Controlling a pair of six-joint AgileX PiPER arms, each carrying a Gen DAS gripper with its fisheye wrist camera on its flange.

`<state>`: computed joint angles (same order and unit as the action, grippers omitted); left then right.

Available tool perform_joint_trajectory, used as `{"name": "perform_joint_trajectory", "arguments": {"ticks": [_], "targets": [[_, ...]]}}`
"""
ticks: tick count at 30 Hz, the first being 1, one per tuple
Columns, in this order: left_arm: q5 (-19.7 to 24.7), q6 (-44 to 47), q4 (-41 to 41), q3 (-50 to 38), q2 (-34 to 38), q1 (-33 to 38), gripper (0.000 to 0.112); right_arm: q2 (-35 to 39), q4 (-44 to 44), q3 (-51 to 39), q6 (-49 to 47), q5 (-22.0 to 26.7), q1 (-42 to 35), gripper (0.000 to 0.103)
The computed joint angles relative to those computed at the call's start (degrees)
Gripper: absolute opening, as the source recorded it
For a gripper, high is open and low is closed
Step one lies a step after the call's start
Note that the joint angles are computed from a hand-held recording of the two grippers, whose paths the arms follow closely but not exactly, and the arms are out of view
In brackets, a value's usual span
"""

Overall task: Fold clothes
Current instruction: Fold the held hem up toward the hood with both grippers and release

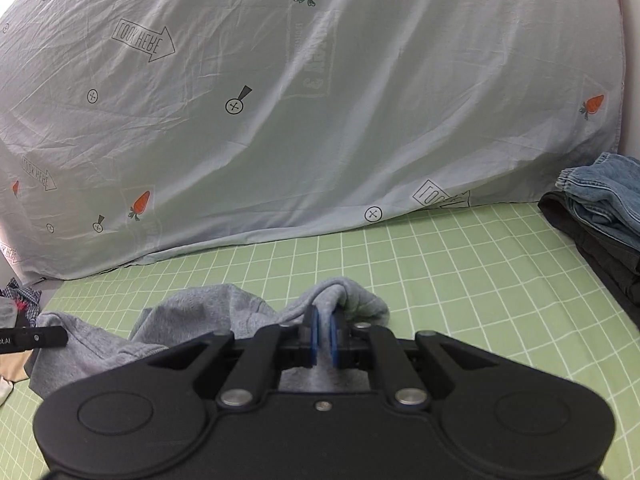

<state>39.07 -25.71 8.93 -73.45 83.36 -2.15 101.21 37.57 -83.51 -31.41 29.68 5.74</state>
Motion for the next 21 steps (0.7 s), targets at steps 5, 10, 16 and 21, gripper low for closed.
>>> {"name": "perform_joint_trajectory", "arguments": {"ticks": [5,10,16,21], "targets": [[1.0,5.0,-8.4,-10.3,14.1,6.1,0.015,14.7,-13.4,-17.2,15.4,4.9,2.6,0.007],[2.7,5.1,-12.5,-15.2,22.1,9.0,0.018,23.7,-21.2,-28.1,22.2,10.4,4.2,0.009],[4.2,5.9,-14.7,-17.6,24.3,10.1,0.021,27.2,-22.2,-33.9,24.6,14.3,4.3,0.012],[6.3,11.5,-22.8,-19.7,24.3,13.9,0.025,26.8,-26.0,-36.2,29.4,13.1,4.2,0.039]]}}
